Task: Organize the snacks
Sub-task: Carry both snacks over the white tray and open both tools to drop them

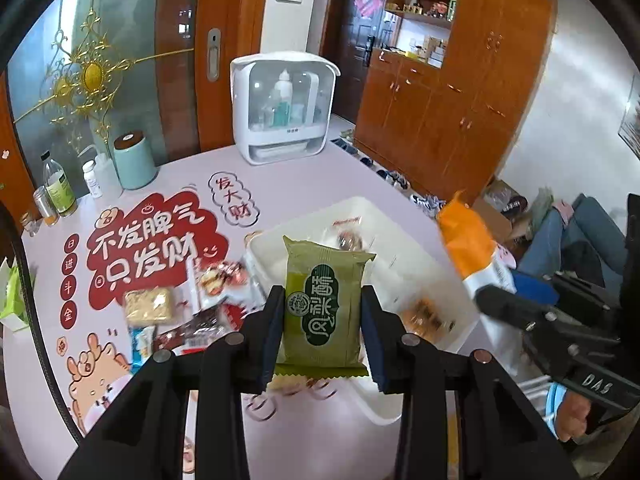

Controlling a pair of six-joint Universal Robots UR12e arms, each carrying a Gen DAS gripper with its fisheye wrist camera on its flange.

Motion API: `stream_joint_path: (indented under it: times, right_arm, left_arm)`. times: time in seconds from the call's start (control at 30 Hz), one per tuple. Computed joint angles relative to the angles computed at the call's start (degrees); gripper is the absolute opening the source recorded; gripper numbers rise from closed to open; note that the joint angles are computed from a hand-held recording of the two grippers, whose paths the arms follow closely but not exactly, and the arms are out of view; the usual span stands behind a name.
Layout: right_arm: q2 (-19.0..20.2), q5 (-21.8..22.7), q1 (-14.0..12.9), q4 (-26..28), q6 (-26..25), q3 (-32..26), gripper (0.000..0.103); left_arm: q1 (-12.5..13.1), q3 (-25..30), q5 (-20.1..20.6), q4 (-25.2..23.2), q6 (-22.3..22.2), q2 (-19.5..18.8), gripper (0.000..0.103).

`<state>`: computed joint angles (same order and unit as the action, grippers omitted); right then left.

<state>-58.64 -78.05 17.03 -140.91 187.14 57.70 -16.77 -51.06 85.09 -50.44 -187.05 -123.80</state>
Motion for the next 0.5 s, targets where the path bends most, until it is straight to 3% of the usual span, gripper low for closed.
stream_joint_path:
  times: [0.23,0.5]
  right_arm:
    - [1.07,0.85,-2.95,2.35,-1.09,-3.35,0.034]
    - [4.42,1.97,-4.8,6.15,-3.16,-9.35,0.035]
  left_arm:
    - [-2.55,8.46,4.77,-2.81,-5.45,-5.07,0.035]
    - [-4.29,19.1,10.77,-10.08,-9.02,-10.73,0.035]
